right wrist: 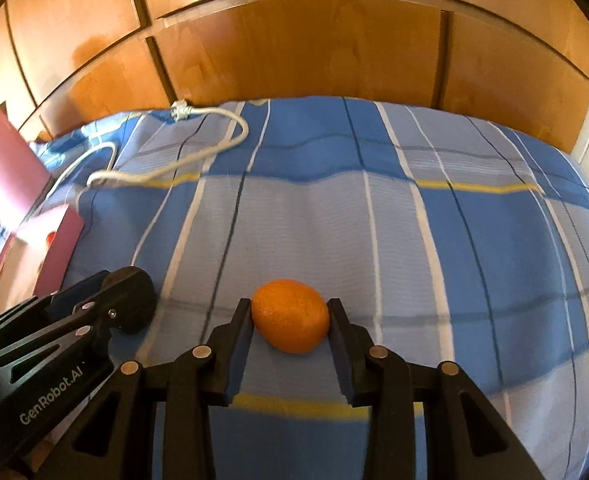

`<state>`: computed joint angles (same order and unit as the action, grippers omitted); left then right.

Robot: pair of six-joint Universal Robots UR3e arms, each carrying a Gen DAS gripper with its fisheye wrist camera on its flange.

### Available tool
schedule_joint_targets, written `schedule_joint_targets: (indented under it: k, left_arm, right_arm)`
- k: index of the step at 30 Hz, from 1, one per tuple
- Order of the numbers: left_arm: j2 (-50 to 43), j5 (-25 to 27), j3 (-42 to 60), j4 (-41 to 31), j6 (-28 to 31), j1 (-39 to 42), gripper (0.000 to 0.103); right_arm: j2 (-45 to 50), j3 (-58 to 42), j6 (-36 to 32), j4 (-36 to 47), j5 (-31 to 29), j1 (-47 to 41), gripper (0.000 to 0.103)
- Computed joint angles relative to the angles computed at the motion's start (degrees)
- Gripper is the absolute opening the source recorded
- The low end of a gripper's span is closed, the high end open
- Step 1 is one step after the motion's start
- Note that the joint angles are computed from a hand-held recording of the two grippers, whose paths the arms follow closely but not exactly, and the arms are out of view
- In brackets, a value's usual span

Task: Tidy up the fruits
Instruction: 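Lift the dark fruit with the left tool while the right tool lifts the orange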

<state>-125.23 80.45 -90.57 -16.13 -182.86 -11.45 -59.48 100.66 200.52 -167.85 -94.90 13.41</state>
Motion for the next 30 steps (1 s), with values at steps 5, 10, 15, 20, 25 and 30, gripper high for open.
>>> schedule_joint_targets:
  k: [5, 10, 15, 20, 25, 30]
  left_arm:
    - [7.6, -0.5, -14.1, 7.3, 1.1, -0.4, 0.038]
    - [13.3, -1.6, -26.7, 15.9, 2.4, -0.3, 0.038]
    - [16.1, -1.4, -35.3, 23.7, 3.6, -0.8, 0.039]
    - [16.5, -2.3, -37.3, 23.2, 5.0, 0.0, 0.037]
    - [15.8, -2.3, -37.8, 25.2, 4.5, 0.4, 0.033]
    - [15.9, -5.3, -38.7, 25.6, 6.4, 2.3, 0.032]
  right_arm:
    - [-6.0, 9.4, 0.9, -1.9, -0.9, 2.4, 0.037]
    - [-10.1, 16.8, 2.8, -5.4, -0.2, 4.3, 0.037]
    - [-11.5, 22.8, 4.4, -11.8, -3.8, 8.2, 0.037]
    - [-8.8, 22.5, 5.9, -15.1, -10.0, 11.9, 0.037]
    - [-7.5, 23.7, 6.4, -19.4, -11.1, 12.5, 0.037]
    - [-6.5, 23.4, 6.2, -20.4, -11.9, 12.9, 0.037]
